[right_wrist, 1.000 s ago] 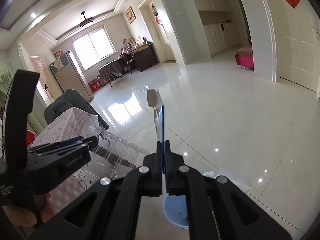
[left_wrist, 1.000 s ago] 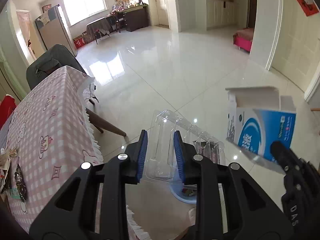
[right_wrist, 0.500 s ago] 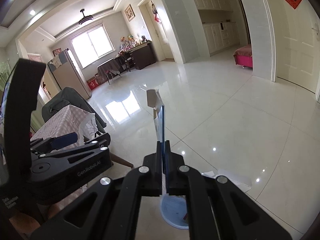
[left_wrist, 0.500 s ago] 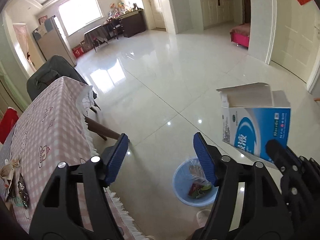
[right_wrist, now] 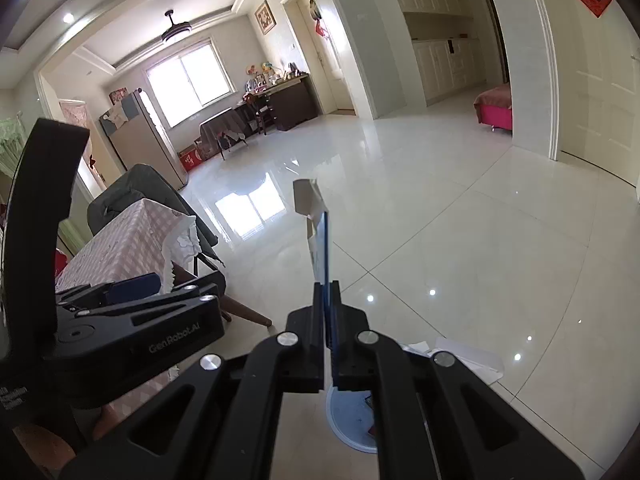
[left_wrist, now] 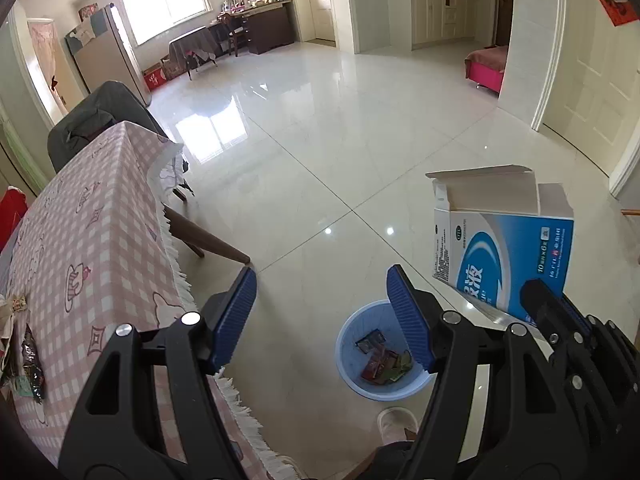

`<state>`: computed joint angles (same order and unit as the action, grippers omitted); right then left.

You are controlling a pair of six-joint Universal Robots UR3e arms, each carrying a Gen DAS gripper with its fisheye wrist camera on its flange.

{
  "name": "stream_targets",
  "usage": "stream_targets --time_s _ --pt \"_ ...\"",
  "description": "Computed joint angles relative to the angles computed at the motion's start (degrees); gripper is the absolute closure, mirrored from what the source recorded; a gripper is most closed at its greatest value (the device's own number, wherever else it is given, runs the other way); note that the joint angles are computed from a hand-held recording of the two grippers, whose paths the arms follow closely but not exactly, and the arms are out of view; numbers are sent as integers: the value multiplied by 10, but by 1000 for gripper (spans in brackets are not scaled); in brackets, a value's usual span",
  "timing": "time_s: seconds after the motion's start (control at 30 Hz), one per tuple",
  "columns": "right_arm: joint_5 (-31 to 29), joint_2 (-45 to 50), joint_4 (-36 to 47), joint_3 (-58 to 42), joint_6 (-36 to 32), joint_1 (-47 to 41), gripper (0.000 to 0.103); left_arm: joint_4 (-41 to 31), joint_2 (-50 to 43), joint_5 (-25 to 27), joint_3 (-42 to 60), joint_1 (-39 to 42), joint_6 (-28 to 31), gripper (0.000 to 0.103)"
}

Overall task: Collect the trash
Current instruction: 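Carry the tray and box to the blue bucket and open both tools, then move both open tools back over the remaining trash on the table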

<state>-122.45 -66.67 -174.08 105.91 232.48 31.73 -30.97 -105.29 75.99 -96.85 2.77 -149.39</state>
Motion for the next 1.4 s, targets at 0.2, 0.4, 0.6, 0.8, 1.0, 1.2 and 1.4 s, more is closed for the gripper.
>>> stream_targets --time_s 0.2,0.4,0.6,0.8,1.0,1.2,1.4 --pt "12 7 -8 -2 -6 -7 100 -7 -7 -2 6 3 -3 36" --pt "18 24 -29 -9 -10 -13 97 -5 -17 -1 11 4 -6 36" --pt "4 31 -25 -15 -8 -11 83 -2 -19 1 13 5 -9 36" --pt "-8 21 -5 -24 -1 0 82 -9 2 -15 5 18 -5 36" --pt "-30 -2 32 -44 4 25 82 -37 51 -48 -8 56 5 36" --pt "-62 -9 105 -114 6 71 82 -85 128 -99 -32 123 25 36" --pt "-105 13 206 -238 -1 135 79 -161 237 -181 -68 232 70 36"
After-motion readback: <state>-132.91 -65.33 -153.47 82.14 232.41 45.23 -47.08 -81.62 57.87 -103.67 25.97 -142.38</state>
